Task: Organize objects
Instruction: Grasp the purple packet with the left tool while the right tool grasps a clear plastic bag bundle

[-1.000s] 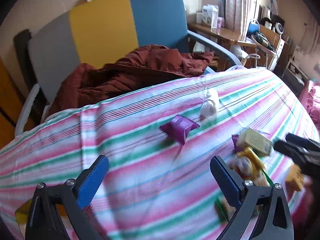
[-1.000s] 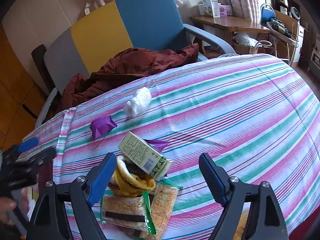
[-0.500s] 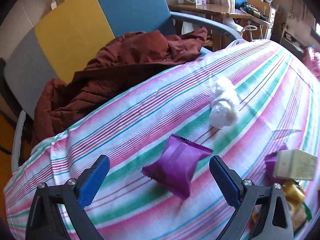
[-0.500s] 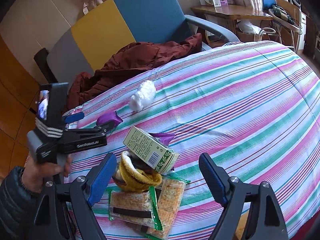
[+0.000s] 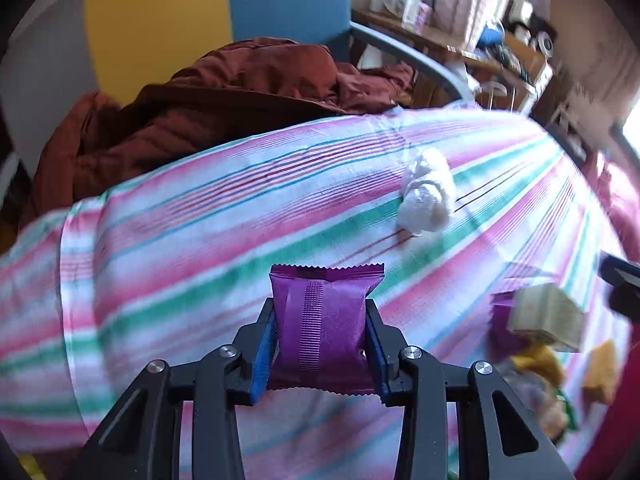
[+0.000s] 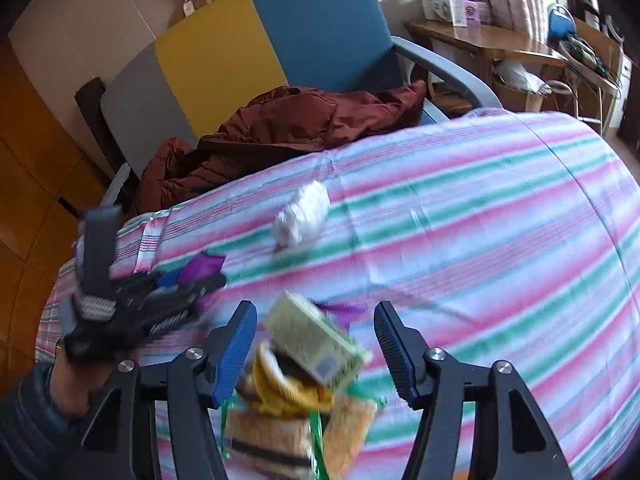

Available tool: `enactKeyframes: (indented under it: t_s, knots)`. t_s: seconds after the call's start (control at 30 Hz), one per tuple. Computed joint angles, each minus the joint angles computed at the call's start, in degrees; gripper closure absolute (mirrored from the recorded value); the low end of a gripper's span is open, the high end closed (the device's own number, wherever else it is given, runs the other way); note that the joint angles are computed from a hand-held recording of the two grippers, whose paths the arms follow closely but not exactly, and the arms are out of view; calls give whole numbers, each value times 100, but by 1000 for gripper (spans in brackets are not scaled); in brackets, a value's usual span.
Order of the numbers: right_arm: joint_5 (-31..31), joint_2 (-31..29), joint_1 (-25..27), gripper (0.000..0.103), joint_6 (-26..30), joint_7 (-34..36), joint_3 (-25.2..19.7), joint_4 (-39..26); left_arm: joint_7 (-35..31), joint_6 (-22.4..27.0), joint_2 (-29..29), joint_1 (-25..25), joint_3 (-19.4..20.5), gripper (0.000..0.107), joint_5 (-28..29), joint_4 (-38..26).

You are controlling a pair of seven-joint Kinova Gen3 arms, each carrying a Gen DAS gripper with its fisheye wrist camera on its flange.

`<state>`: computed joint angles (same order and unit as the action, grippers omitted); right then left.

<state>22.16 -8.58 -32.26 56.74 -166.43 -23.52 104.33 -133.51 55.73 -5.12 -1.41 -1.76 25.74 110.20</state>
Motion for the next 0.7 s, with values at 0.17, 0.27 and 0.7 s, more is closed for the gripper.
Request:
enactKeyframes:
  t_s: [0.17,0.27,0.7]
  knots:
    - [-640,778,96,41,-254,1165,753,-633,-265,422,-460,-171,-361,67,407,148]
    - [-767,1444,120,41,-70,1557,1015,-1209,-301,703,-559,-253,-543,67,554,147]
    - [-746,1758,-577,70,203,1916,1291,-1549,-245,1550,-1076,-541,-956,67,739,124]
